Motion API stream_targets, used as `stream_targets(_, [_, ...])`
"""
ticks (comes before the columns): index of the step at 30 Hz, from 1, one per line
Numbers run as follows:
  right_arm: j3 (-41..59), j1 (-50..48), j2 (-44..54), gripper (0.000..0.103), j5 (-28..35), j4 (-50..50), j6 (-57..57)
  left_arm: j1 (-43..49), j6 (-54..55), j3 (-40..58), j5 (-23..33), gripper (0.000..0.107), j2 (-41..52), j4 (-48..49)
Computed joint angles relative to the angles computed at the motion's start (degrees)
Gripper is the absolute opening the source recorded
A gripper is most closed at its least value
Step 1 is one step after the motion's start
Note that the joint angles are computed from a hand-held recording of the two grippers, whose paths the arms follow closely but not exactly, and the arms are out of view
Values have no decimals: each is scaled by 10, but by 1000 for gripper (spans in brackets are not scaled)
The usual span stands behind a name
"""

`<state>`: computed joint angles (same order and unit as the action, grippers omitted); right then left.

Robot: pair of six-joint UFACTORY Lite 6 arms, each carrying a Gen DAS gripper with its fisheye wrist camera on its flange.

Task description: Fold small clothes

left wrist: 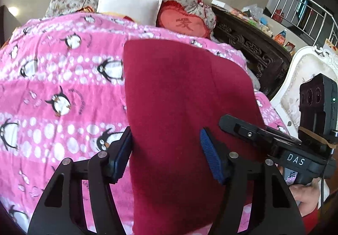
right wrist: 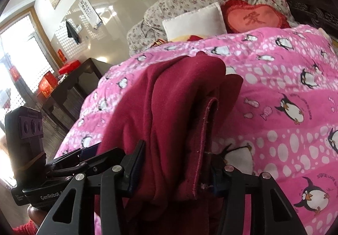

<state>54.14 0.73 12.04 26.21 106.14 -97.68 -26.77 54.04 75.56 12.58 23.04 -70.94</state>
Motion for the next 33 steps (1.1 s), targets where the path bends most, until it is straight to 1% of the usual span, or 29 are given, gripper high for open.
stream_targets(3, [4, 17, -11, 48, -10, 2, 2, 6, 5, -14, 2, 64, -22, 3])
stream_targets(5, [14, 23, -6, 48, -9, 0, 7, 6, 50, -28, 5, 64, -36, -32])
stream_targets(8, [22, 31, -2, 48, -28, 0, 12, 1, 60, -46, -9, 64, -55, -36])
stream_targets(10, [21, 25, 0, 48, -25, -8, 20, 15, 43, -46, 9, 64, -53, -25])
stream_targets(13, [20, 15, 9, 48, -20, -22, 33, 57, 45, -39, 57, 65, -34, -46])
stream_targets(16, [21, -1, 24, 48, -3, -22, 37, 83, 5, -27, 64, 71, -9, -37])
stream_targets(18, [20, -11, 34, 49, 14, -22, 41, 99, 0, -11, 83, 79, 17, -48])
stream_targets(20, [24, -21, 46, 50, 26, -28, 47, 115, -9, 23, 132, 82, 60, -64])
stream_targets(21, [31, -29, 57, 53, 36, -38, 58, 118, -11, 38, 154, 83, 78, -76])
stream_targets(24, [50, -55, 89, 58, 74, -63, 89, 108, -34, 80, 183, 84, 116, -73])
stream_targets(26, [61, -67, 107, 59, 93, -76, 98, 93, -62, 122, 193, 84, 147, -43])
stream_targets(28, [68, -71, 120, 60, 103, -83, 103, 83, -104, 183, 221, 84, 195, -6])
stream_targets(29, [74, -75, 129, 60, 110, -87, 107, 81, -109, 201, 230, 84, 212, -12])
stream_targets(31, [82, -81, 143, 60, 124, -89, 105, 80, -100, 208, 229, 84, 218, -28])
stream_targets(32, [81, -83, 145, 59, 131, -84, 94, 82, -103, 213, 234, 83, 220, -26])
stream_targets(33, [74, -81, 138, 56, 129, -80, 86, 83, -110, 217, 238, 81, 220, -19])
